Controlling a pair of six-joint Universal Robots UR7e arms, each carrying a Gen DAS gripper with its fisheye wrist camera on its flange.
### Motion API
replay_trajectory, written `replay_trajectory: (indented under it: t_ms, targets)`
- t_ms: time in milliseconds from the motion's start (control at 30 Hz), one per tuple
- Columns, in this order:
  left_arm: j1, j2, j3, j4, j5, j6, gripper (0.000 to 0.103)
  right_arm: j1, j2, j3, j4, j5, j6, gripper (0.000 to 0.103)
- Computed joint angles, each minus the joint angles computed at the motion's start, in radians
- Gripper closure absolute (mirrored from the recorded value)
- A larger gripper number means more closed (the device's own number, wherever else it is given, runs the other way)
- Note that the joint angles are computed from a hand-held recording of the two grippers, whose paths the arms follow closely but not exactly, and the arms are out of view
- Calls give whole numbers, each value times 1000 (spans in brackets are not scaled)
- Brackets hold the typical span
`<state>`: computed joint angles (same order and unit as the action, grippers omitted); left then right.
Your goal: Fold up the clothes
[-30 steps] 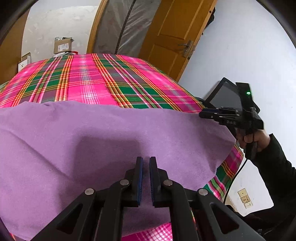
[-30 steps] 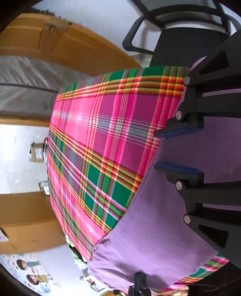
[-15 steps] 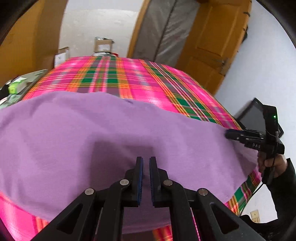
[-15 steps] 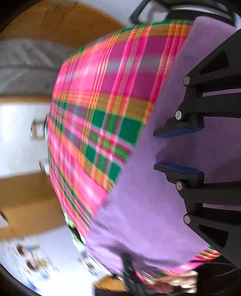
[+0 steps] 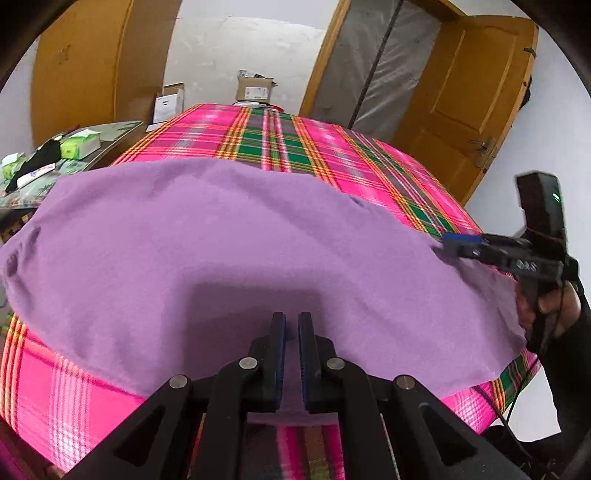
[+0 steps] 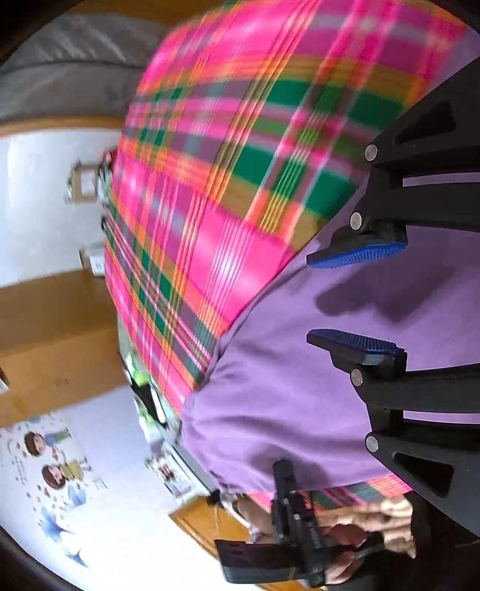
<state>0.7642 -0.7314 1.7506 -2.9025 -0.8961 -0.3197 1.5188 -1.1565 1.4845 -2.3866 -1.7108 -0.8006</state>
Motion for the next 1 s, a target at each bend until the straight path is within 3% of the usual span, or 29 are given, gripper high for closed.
replay_trajectory:
  t_ms: [133, 200, 233, 267, 433, 800, 900, 933, 1000]
  targets:
    - [6, -20, 24, -14, 9, -23, 97, 10, 91, -113, 104, -9, 39, 68]
    - [9, -28, 32, -18, 12, -24, 97, 3, 115, -150, 138, 22, 73, 68]
    - [12, -30, 34, -20, 9, -22, 97, 1, 120, -160, 150, 30, 87, 74]
    - [14, -32, 36, -21, 7, -20, 97, 1, 124, -165, 150, 28, 92, 95]
    - [25, -44, 34, -10, 3, -4, 97, 1, 135, -176, 142, 16, 87, 100]
    - [8, -139, 102, 29, 137, -30, 97, -7, 107, -153, 76, 19, 126, 95]
    - [-7, -176, 130, 39, 192, -42, 97, -7, 100, -147, 85, 24, 127, 83]
    - [-11, -188, 139, 45, 210, -45, 97, -7, 98, -144, 86, 26, 126, 72]
    - [-22, -215, 155, 73, 261, -59, 97, -5, 94, -134, 86, 37, 113, 69]
